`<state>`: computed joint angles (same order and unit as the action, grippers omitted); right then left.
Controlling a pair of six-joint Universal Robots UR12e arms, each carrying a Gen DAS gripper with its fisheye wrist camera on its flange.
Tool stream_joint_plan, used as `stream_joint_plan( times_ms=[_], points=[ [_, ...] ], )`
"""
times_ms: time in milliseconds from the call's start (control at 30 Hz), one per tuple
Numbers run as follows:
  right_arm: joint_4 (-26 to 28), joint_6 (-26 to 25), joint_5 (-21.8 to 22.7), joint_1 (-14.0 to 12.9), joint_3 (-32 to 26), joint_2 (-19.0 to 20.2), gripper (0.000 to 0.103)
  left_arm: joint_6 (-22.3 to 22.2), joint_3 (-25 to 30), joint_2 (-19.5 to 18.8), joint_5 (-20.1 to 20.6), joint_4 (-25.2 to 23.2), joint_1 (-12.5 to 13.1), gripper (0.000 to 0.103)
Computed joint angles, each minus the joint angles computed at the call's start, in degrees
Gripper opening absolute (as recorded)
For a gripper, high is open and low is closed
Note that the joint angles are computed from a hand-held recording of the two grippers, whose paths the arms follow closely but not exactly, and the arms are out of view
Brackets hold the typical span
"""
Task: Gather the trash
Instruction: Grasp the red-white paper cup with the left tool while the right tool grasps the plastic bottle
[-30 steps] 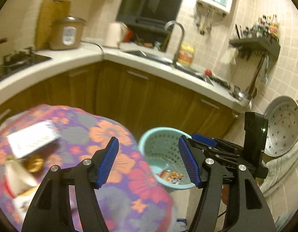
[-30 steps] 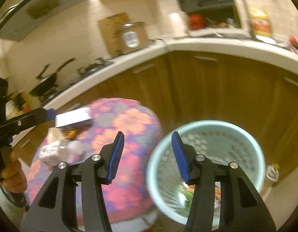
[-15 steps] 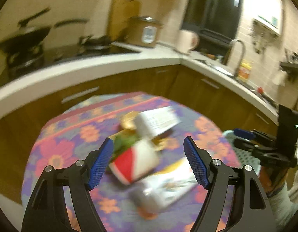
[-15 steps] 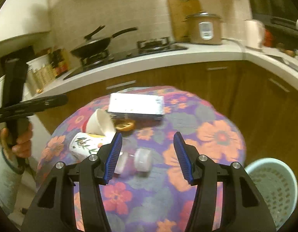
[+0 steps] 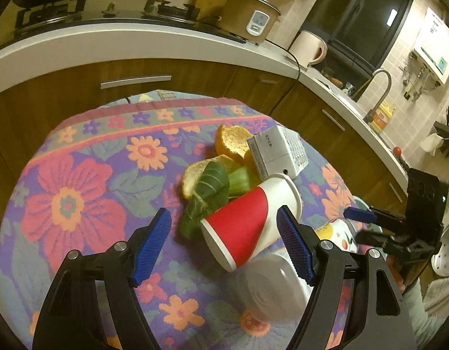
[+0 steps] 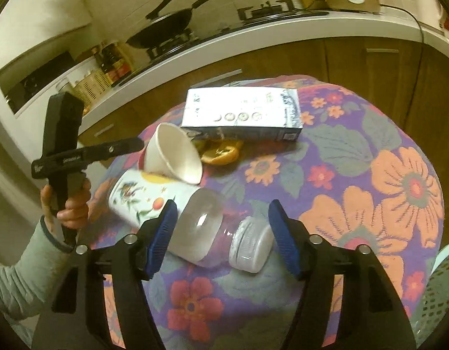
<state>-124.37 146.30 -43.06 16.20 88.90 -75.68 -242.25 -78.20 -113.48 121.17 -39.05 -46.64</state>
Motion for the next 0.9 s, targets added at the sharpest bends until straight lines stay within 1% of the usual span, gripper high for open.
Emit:
stream_joint_plan(
  times_ms=[67, 133, 167, 200, 233, 267, 300, 333, 367, 400, 467, 533, 600, 667, 733, 833, 900],
  points=[
    [4.6, -3.4, 1.3, -0.3, -0.2, -0.6, 0.062, -0.2, -0.2, 0.1, -0.1, 0.5, 0.0, 0.073],
    [9.3, -8.1, 1.6, -0.4, 0.1, -1.7, 0.063, -0.4, -0.3, 0.2, -0.1, 0.8, 0.0, 0.073],
    [12.1, -11.5, 1.5, -0.4, 0.2, -2.4, 0.063, -0.4, -0.3, 0.2, 0.0, 0.9, 0.0, 0.073],
    [13.5, -14.1, 1.2, -0.3, 0.6, -3.0, 0.063, -0.3, -0.3, 0.2, 0.0, 1.0, 0.0, 0.073],
    [13.4, -17.1, 0.1, 0.0, 1.6, -4.1, 0.065, -0.1, -0.3, 0.1, -0.1, 1.1, 0.0, 0.073],
    [11.0, -18.1, -1.4, 0.5, 2.9, -5.1, 0.072, -0.1, -0.3, 0.1, -0.1, 1.0, 0.0, 0.073],
    [6.6, -18.6, -3.9, 1.2, 4.6, -6.2, 0.076, 0.1, -0.4, 0.2, -0.2, 1.0, 0.0, 0.073],
    [3.6, -18.8, -5.4, 1.7, 5.5, -6.7, 0.084, 0.2, -0.4, 0.2, -0.3, 1.0, 0.1, 0.073],
    [1.1, -19.1, -6.7, 2.2, 6.3, -7.0, 0.086, 0.1, -0.4, 0.2, -0.5, 0.9, 0.1, 0.073],
    [0.8, -19.7, -7.2, 2.5, 6.3, -7.0, 0.086, 0.1, -0.4, 0.2, -0.9, 1.0, 0.2, 0.073],
    [3.8, -20.5, -7.7, 3.3, 4.3, -5.6, 0.087, 0.2, -0.4, 0.1, -1.5, 1.2, 0.3, 0.073],
    [8.7, -21.1, -6.2, 3.2, 2.2, -4.2, 0.087, 0.8, -0.3, 0.1, -2.3, 1.0, 0.4, 0.073],
    [11.2, -22.9, -4.8, 3.3, 1.4, -3.5, 0.087, 1.3, -0.3, 0.1, -2.3, 0.5, 0.5, 0.073],
    [10.6, -24.2, -4.3, 3.5, 1.9, -3.8, 0.087, 1.3, -0.8, 0.3, -2.8, 0.8, 0.8, 0.073],
    [8.1, -24.3, -5.2, 4.0, 3.2, -4.6, 0.088, 1.3, -1.5, 0.5, -3.9, 1.6, 1.1, 0.073],
    [5.4, -24.0, -7.9, 5.3, 4.2, -4.8, 0.088, 2.4, -2.0, 0.5, -5.5, 3.9, 1.3, 0.073],
    [3.3, -23.0, -10.1, 6.0, 4.7, -4.7, 0.088, 3.9, -2.0, 0.4, -7.7, 5.1, 1.5, 0.073]
  ],
)
